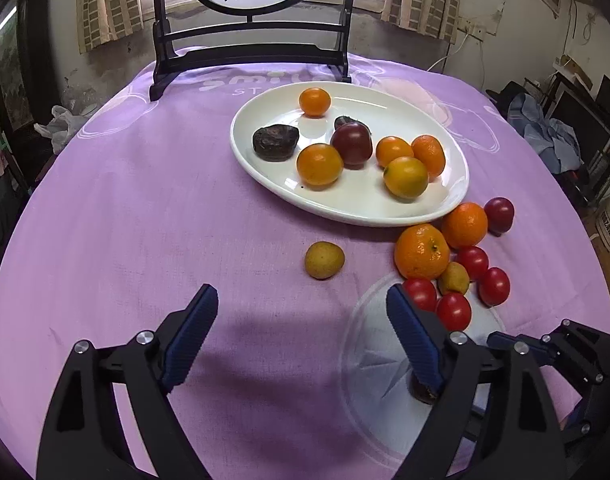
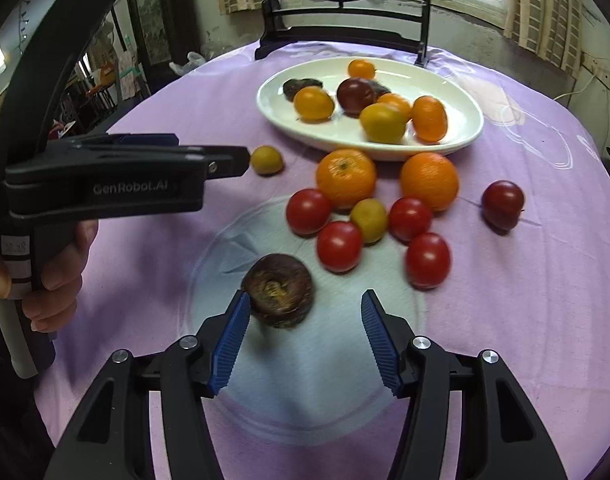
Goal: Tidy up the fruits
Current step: 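Grasp a dark brown fruit with the right tool while the left tool grasps a small yellow-green fruit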
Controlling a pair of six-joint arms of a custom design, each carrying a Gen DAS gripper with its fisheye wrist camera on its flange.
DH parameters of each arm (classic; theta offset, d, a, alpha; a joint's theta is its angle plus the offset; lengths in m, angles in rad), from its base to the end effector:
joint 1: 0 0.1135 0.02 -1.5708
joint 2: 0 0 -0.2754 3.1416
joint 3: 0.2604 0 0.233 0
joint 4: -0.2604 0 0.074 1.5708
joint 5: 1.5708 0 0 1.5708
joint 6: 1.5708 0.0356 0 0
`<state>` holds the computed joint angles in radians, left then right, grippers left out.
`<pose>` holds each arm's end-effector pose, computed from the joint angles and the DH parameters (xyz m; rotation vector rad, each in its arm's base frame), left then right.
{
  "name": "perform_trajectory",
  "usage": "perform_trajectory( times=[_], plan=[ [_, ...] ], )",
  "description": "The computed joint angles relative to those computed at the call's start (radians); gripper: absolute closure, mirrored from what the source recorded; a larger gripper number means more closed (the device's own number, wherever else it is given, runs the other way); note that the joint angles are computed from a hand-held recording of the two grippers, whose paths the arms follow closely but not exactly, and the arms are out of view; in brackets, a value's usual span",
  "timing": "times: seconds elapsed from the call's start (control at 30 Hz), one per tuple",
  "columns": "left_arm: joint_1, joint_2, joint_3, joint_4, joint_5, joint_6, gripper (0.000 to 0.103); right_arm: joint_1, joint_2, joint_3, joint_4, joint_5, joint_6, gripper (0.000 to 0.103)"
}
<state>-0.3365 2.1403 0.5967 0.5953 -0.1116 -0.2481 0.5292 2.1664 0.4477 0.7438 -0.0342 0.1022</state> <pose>0.2829 -0.0948 0.0331 0.0659 2.5124 -0.0985 0.2257 0.1334 0.0193 -0.5578 2.5094 0.2869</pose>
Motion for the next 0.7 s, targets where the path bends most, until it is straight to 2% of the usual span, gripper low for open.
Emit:
perform_trajectory(
  times=[0.27, 0.33, 0.37, 0.4, 0.63, 0.7],
  plan=[
    [0.035, 0.02, -0.004, 0.013, 0.022, -0.001, 0.019, 0.089, 0.067, 0.086, -0.044, 0.092, 0.038, 0.045],
    [0.039, 0.025, 0.002, 0.008, 0.023, -0.004, 0.019, 0.097, 0.075, 0.093, -0.04, 0.114, 0.032, 0.051],
    [0.039, 0.027, 0.006, 0.005, 0.02, -0.002, 0.019, 0.096, 0.073, 0.09, -0.034, 0.114, 0.038, 0.058],
    [0.036, 0.03, 0.009, 0.003, 0.016, -0.002, 0.019, 0.09, 0.071, 0.087, -0.031, 0.101, 0.038, 0.061],
    [0.006, 0.08, 0.097, -0.075, -0.028, 0.007, 0.019, 0.001, 0.032, 0.029, 0.0, 0.022, 0.013, 0.061],
    [0.0, 0.104, 0.139, -0.106, -0.037, 0.014, 0.026, -0.026, 0.024, -0.003, 0.03, 0.006, 0.001, 0.061]
  ],
)
